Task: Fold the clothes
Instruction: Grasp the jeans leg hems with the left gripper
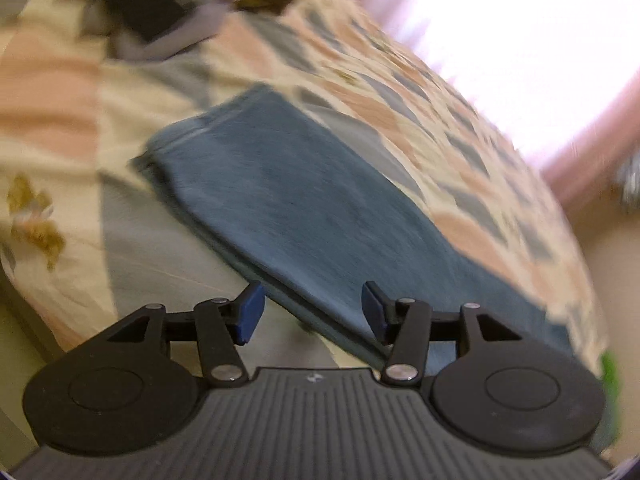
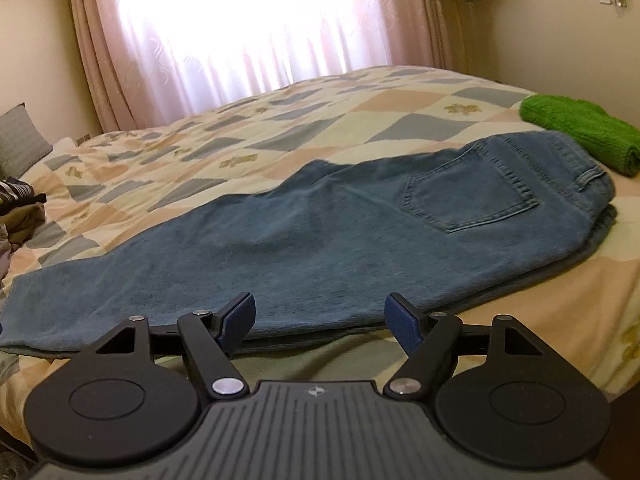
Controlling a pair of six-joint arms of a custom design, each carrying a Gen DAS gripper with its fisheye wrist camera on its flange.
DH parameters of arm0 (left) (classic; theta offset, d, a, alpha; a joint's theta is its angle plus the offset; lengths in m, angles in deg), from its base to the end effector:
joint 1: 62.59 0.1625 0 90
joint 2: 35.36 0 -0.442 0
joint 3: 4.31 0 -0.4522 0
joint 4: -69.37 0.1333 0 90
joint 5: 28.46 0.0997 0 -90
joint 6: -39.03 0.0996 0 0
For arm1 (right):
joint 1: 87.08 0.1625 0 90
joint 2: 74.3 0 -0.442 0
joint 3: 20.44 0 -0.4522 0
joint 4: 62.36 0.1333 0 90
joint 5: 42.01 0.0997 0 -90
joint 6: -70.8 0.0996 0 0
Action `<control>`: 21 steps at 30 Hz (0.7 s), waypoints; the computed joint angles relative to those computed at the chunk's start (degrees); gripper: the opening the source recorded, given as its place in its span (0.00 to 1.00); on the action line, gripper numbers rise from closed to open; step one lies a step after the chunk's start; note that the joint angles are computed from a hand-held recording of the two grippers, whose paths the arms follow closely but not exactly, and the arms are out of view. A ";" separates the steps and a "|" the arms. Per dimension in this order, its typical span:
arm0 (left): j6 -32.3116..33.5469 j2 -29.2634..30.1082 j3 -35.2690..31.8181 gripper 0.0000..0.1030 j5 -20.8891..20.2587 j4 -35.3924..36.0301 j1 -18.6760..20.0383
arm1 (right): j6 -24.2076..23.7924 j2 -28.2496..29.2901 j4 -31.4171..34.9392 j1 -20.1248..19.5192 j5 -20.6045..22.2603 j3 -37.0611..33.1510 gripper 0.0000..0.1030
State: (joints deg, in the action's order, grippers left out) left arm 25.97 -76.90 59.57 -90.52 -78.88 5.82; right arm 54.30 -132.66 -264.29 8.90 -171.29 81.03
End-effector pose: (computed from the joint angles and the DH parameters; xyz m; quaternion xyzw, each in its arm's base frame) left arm -0.1570 -0.8858 0.2709 -0.0056 0.9261 -0.3540 0.1302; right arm 0.1397 -0.6589 0.2949 -0.0348 -0.7991 0.5046 0.3249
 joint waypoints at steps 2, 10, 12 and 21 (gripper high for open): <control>-3.48 0.30 -1.04 0.47 -1.24 -1.58 1.49 | 0.23 1.30 0.97 -0.02 0.00 -1.31 0.72; -6.90 2.66 -4.49 0.47 -1.93 -4.94 4.54 | 0.44 5.34 6.53 0.19 0.61 -6.51 0.74; -7.10 3.39 -4.84 0.47 -2.71 -6.22 5.18 | 0.27 6.03 7.24 0.31 0.22 -7.27 0.75; -9.00 6.31 -5.83 0.35 -5.21 -16.45 6.13 | 0.77 6.63 7.85 0.06 -0.87 -8.08 0.76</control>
